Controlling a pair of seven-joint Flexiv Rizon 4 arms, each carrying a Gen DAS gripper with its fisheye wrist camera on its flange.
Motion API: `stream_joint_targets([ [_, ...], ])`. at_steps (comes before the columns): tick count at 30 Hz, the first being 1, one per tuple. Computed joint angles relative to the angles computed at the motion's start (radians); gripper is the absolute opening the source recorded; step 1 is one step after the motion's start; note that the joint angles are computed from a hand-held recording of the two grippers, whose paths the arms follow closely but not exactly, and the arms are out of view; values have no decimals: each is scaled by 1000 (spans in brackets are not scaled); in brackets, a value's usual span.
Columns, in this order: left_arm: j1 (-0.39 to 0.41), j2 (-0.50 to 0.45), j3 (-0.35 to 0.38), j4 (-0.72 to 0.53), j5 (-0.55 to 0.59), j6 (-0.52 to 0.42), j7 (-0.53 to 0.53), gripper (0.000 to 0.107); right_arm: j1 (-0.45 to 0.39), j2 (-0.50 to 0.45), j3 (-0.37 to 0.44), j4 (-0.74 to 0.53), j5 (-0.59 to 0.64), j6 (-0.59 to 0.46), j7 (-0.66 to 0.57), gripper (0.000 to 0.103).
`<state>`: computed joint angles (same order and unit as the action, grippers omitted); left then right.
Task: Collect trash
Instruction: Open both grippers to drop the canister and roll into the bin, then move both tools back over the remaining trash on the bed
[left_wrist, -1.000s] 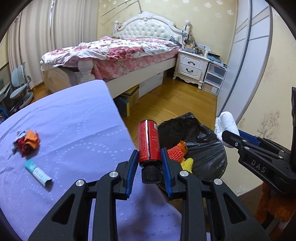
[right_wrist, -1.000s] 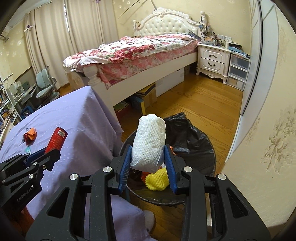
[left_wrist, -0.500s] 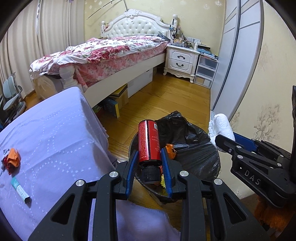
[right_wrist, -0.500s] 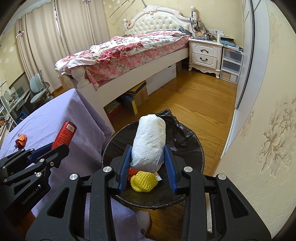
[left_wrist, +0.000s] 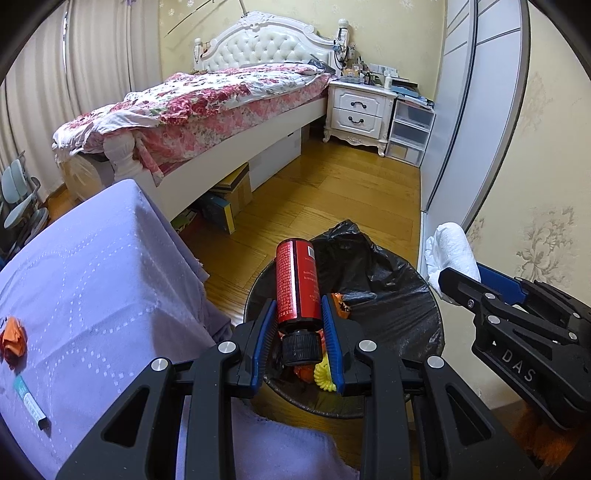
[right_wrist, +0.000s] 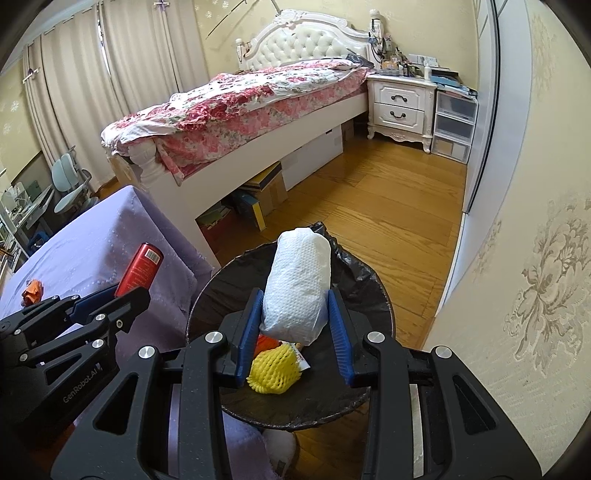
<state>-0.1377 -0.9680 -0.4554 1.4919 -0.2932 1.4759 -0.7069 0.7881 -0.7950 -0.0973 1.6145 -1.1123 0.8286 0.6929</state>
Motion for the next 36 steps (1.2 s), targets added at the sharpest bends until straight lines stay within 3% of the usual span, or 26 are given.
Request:
stream_joint_targets([
  [12, -63, -19, 76, -71, -4, -52, -38, 29, -15, -13, -1, 3, 16, 28, 6, 36],
  [15, -68, -19, 84, -72, -7, -46, -50, 48, -15, -17, -2, -1, 30, 25, -1, 37],
  [17, -60, -18, 73, -64, -9, -24, -57, 62, -8, -13, -7, 4, 33, 16, 8, 46],
  [20, -53, -14, 68, -57, -7, -1, -70, 71, -3, -12, -6, 1, 39, -3, 9, 51],
  [28, -25, 14, 67, -12, 15, 55, -108, 76, 7, -10, 0, -13, 41, -43, 0, 65],
  [36, 35, 51, 61, 52, 35, 94, -152, 76, 27, -32, 6, -73, 48, -68, -41, 68],
])
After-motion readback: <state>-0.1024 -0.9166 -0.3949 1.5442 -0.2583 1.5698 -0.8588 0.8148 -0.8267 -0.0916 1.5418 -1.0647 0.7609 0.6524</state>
